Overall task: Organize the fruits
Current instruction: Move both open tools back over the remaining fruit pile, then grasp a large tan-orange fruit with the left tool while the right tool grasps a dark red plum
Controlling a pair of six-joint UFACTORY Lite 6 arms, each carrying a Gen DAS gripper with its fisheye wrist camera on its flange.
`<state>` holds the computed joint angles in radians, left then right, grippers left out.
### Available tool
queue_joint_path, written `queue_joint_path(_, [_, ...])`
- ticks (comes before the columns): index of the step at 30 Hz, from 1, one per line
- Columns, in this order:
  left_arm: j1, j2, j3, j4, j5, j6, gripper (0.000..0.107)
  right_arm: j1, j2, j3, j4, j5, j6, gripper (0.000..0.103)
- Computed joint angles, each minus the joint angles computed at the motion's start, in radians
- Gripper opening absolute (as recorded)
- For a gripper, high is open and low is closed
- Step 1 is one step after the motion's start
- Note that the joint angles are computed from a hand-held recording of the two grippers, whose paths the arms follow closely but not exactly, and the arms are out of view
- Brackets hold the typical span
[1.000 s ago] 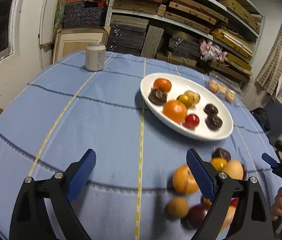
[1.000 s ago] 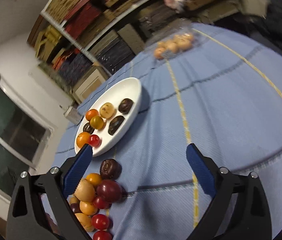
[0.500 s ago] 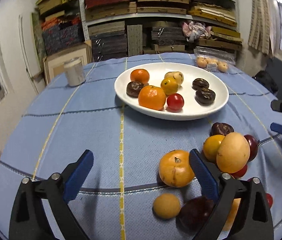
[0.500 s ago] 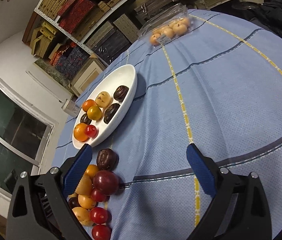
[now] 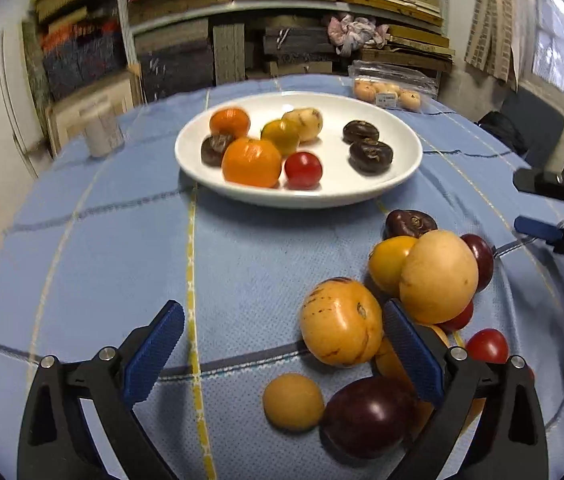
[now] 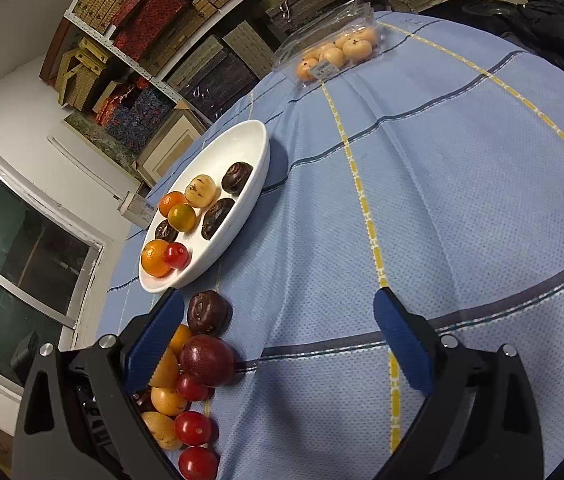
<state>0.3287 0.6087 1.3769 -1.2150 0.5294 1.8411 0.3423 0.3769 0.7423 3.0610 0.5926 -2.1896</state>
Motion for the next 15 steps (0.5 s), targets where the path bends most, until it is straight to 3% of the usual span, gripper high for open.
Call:
queue_joint_path(4, [0.002,0.022,0.025,-0.043,-0.099,-0.001,0.100,-0.002,0.001,-0.001,-0.005,0.003,0.002,0.094])
queue_joint_path(7, [0.033,0.085,0.129,0.070,-0.057,-0.179,0.100,-0.006,0.001,-0.004,-0.015,0.010,0.011,0.094])
queue_joint_path(15, [0.051,0.145,0.229,0.232,0.043,-0.362,0.097,0.000,-0.009,-0.010,-0.014,0.005,0.014,0.094])
